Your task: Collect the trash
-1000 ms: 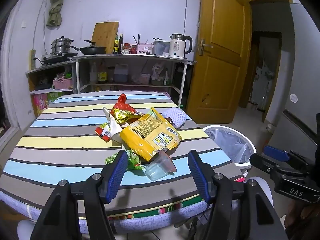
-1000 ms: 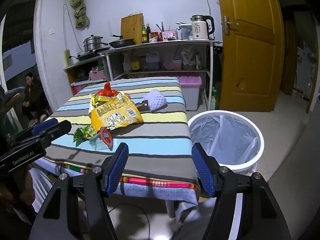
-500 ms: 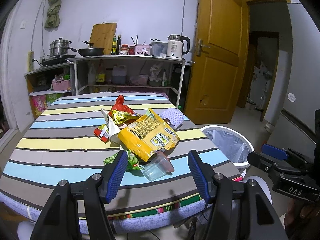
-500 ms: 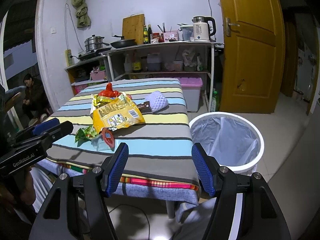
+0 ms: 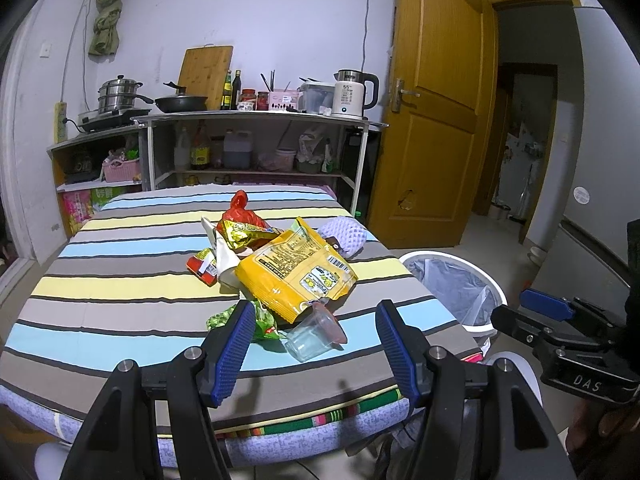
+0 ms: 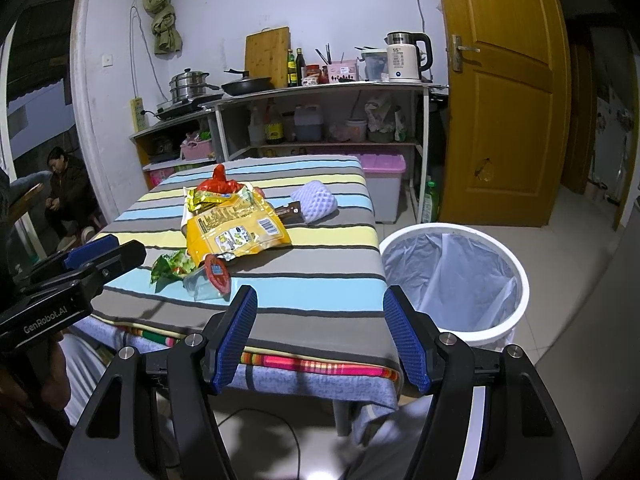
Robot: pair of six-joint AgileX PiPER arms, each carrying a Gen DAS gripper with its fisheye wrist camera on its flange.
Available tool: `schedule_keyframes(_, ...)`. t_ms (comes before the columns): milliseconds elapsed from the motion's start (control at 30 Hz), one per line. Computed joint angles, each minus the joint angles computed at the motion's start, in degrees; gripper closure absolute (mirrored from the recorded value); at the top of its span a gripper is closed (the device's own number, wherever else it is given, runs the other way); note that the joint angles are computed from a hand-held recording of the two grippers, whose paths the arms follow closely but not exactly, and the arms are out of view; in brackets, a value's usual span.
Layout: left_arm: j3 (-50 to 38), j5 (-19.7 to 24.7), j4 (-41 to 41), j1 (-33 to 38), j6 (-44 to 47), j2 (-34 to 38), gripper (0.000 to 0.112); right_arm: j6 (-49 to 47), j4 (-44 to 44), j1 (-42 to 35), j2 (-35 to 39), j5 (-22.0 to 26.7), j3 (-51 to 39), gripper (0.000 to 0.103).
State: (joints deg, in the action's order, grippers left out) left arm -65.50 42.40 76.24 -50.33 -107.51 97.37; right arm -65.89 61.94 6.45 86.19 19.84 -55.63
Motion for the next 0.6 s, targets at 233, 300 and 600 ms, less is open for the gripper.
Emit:
schedule_keyframes(233, -0.45, 0.32, -0.32, -0.20, 0.38, 0.01, 0.050, 0.03, 0.07, 0.08, -0.02, -0.10, 0.05, 0.037)
schedule_keyframes(300, -0.46, 0.26, -0.30, -0.21, 0.46, -0.04, 0.050, -0.01, 0.05, 0.16, -0.09, -0.18, 0.12, 0.037)
schedule_keyframes(600, -0.41, -0.10, 0.01, -0.19, 0.06, -0.08, 0.050, -0.42, 0.43, -0.02, 0.00, 0.03, 0.01, 0.037)
